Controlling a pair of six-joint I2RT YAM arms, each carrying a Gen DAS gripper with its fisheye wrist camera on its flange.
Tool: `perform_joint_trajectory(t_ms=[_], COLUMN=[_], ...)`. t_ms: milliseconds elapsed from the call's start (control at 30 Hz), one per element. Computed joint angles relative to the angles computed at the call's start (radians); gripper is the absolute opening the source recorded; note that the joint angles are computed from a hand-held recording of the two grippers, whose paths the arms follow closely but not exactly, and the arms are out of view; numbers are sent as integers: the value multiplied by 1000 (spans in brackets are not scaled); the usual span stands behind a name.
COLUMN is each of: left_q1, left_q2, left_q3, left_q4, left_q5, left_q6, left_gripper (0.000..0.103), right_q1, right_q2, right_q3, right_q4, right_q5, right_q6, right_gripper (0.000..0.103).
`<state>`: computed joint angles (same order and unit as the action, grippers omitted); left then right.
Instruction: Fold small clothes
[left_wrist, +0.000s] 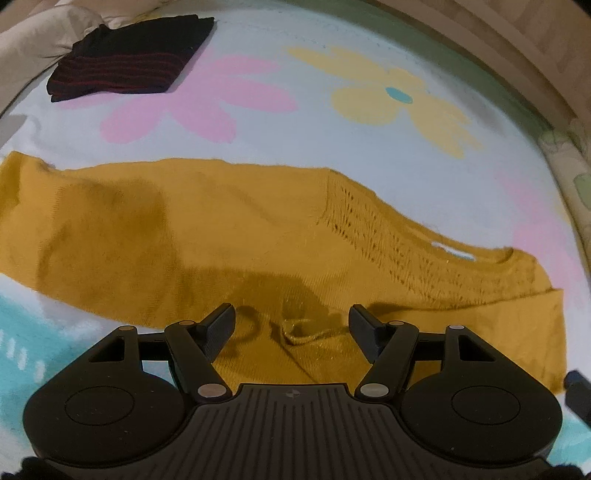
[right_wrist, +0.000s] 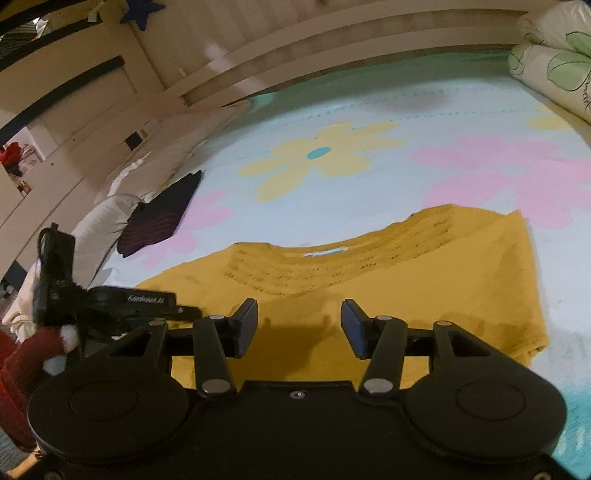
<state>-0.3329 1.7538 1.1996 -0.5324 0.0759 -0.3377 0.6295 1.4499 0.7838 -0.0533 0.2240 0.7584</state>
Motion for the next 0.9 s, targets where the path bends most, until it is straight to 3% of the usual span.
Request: perform_joint_trajectory(t_ms=[300,567,633,800,900], left_q1=[-4,-8,16,68,28], left_q2=[39,1,-28,-36,-1], left_q3=[47,21,-2,-10,14], left_q4=[-35,-172,-166,-62,-19], left_q5=[32,35,63,160,109], left_q6=[-22,187,198,16,-82], left_gripper=[67,67,66,66,66], right_q1=[8,12,3,-18,-17], right_q2=[-2,-5,-8,-19,-16], right_q3=[4,-2,-13,-30,-23], right_q4=[7,-18,-18,10,24], right_q5=[1,-1,-8,-25,-25], right_q6=[7,-24,-23,5,10], right_gripper=[58,58,59,59,59])
